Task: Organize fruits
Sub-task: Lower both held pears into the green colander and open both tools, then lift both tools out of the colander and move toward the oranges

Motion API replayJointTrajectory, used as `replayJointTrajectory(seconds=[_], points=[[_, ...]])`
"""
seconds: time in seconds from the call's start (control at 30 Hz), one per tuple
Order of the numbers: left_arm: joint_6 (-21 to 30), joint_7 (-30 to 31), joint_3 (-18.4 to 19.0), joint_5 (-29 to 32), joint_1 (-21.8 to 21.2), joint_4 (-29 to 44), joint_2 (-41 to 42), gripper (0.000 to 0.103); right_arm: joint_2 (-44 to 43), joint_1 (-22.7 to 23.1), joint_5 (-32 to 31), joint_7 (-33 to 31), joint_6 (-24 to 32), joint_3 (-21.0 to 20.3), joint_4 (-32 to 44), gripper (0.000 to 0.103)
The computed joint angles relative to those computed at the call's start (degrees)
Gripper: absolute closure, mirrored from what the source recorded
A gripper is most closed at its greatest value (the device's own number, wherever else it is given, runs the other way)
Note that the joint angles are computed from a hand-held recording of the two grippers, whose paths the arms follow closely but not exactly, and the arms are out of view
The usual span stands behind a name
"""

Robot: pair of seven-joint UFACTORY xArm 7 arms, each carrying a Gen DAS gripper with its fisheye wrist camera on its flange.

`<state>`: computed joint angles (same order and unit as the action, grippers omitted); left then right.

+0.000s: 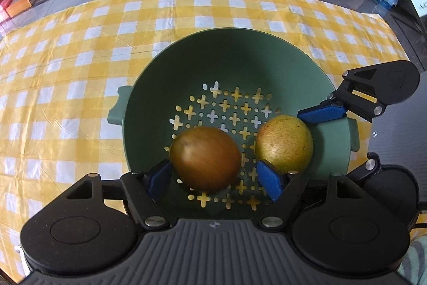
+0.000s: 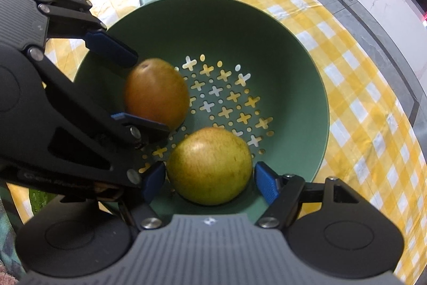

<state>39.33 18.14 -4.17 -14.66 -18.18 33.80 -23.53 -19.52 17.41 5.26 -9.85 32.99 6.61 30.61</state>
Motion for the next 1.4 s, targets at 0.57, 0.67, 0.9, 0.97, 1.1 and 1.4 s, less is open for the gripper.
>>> replayJointTrajectory(seconds=[0.57, 0.67, 0.9, 0.97, 1.1, 1.4], points=[[0.18, -2.26, 0.39, 0.17, -2.27, -6.31, -17.11, 0.017, -17.72, -0.64, -4.05, 11.45, -0.35, 3.29, -8.23, 0.019], [1.16, -2.58, 0.47, 0.34, -3.22, -7.84, -22.08, 0.017, -23.78, -0.78, -4.74, 16.50, 0.90, 4.74, -10.84, 0.019], [0.12, -2.80, 0.30, 0.49, -5.99, -13.79, -34.74, 0.017, -43.11, 0.78, -4.91, 31.31, 5.59, 8.95, -19.45, 0.018], [0.53, -3.58, 0.25, 0.38, -6.88, -15.21, -37.93, 0.017, -49.71, 2.75, -5.02, 35.44, 9.40, 10.06, -21.45, 0.018], [1.95, -4.01, 1.30, -0.71, -9.42, -18.28, -43.78, 0.017, -61.56, 7.43, -4.86, 45.62, 16.89, 13.86, -25.36, 0.018], [7.40, -6.27, -0.39, -1.54, -13.57, -23.51, -53.32, 0.017, -78.98, 22.96, -5.21, 65.79, 34.35, 24.06, -28.70, 0.018]])
